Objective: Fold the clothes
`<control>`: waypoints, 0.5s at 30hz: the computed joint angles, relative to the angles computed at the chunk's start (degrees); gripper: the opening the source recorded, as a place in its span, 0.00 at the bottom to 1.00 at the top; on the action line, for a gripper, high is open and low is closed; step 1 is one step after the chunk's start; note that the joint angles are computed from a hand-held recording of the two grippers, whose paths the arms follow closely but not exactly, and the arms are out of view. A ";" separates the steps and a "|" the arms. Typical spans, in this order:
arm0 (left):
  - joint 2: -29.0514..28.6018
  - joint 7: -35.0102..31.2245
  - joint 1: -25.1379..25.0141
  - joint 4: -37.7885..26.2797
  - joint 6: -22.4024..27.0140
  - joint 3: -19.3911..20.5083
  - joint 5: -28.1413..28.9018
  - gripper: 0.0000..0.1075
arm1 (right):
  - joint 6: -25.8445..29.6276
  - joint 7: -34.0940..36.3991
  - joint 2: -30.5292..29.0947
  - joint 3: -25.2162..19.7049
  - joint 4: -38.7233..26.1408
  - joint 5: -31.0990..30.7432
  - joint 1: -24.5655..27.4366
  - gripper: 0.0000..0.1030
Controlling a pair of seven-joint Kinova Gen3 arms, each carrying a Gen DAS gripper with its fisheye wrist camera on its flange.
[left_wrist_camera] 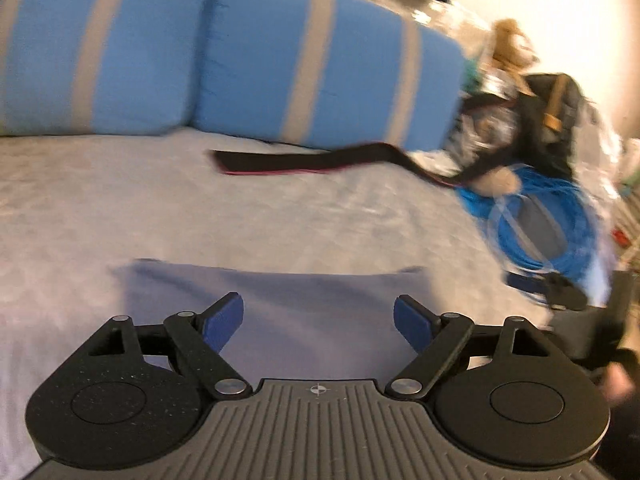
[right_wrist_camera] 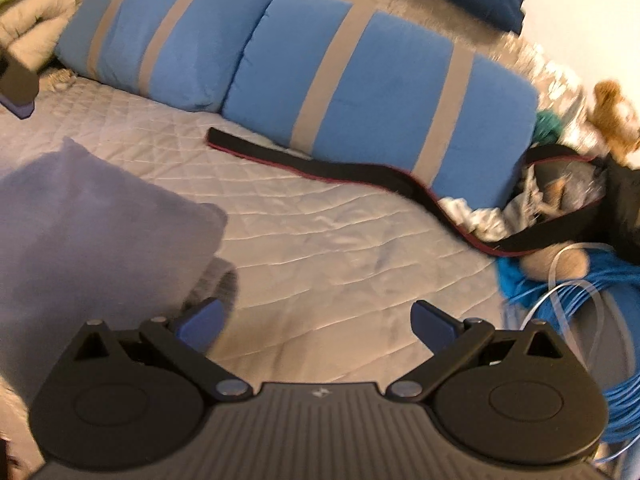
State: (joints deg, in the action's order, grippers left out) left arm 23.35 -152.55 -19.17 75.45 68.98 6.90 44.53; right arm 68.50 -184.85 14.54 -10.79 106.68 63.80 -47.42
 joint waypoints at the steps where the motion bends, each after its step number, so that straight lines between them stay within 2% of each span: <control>1: 0.13 -0.36 -0.43 0.46 -1.24 -0.38 0.33 0.77 | -1.55 -0.26 -0.49 -0.04 0.19 -0.45 0.54 1.00; 7: 2.98 -1.55 -3.91 0.84 -4.83 -0.53 2.52 0.77 | -11.56 -4.22 -3.86 -0.03 3.00 -0.67 3.55 1.00; 11: 4.41 -4.48 -6.64 3.22 -8.19 0.65 5.45 0.77 | -14.02 -6.46 -4.30 -0.37 4.08 1.60 4.23 1.00; 15: 5.02 -3.01 -5.20 2.13 -9.41 -0.02 2.90 0.77 | -18.06 -8.36 -4.62 -0.25 4.62 2.99 5.43 1.00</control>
State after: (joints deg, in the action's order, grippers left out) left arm 28.36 -155.56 -24.37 77.57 59.57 6.88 47.43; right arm 50.44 -193.21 9.93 -11.04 111.30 66.79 -41.99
